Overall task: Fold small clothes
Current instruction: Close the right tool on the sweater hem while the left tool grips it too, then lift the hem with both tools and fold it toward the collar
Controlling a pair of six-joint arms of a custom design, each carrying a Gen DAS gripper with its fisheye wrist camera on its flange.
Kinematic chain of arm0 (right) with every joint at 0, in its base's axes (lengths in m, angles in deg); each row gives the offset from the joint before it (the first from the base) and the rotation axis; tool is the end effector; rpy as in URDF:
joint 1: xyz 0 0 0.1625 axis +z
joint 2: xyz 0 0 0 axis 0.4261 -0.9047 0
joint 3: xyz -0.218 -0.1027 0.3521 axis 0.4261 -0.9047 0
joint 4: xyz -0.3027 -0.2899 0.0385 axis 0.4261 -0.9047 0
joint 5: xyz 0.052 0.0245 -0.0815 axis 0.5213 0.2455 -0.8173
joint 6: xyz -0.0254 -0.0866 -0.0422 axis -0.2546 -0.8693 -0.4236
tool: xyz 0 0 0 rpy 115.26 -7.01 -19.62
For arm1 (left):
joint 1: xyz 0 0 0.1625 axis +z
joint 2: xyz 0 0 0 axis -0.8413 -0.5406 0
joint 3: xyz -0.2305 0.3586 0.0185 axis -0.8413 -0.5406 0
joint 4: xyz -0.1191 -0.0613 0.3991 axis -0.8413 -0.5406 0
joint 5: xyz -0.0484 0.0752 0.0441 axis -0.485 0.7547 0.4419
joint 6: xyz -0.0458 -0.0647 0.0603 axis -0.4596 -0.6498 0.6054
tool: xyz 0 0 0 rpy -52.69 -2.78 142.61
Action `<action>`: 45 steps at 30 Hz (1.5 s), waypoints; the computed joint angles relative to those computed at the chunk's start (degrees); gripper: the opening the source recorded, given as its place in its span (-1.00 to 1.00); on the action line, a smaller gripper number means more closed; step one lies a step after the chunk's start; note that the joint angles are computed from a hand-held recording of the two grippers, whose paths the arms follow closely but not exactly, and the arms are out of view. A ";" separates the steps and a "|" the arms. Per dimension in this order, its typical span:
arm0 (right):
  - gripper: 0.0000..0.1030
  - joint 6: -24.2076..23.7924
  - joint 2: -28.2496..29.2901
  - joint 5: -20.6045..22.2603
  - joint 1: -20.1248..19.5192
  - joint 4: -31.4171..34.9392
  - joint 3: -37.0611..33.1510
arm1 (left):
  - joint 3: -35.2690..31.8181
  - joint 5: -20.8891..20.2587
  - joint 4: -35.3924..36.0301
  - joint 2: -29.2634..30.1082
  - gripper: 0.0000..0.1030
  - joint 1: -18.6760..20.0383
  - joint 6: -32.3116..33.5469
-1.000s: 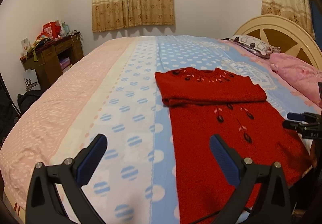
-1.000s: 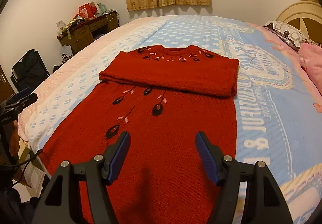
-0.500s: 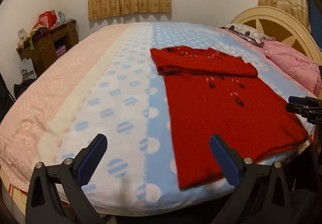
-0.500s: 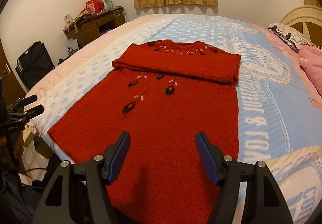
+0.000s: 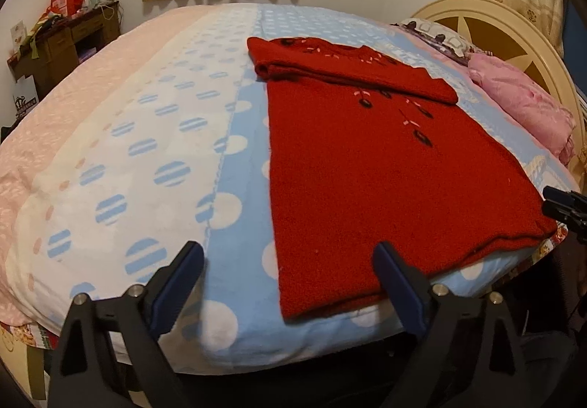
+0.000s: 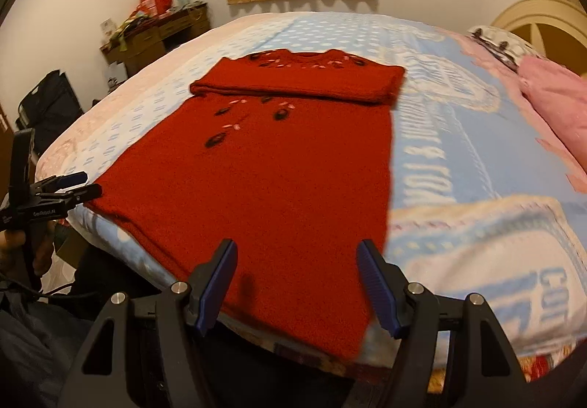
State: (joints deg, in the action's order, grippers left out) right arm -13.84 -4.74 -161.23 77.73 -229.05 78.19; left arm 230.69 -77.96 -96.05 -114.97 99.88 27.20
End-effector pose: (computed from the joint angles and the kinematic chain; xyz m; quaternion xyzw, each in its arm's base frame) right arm 0.2011 -0.4599 0.1353 0.3079 -0.8941 0.2207 0.2390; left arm -0.0483 -0.3359 0.3103 0.0886 0.8836 -0.3326 0.3175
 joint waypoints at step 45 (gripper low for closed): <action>-0.85 1.45 -8.33 14.90 -4.82 -2.76 5.71 | -0.07 -9.10 -9.72 -4.55 -0.85 0.45 7.54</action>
State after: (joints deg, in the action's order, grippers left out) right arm -12.39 -13.07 -146.33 72.91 -231.81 83.90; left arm 230.62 -87.06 -105.78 -119.52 100.33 34.74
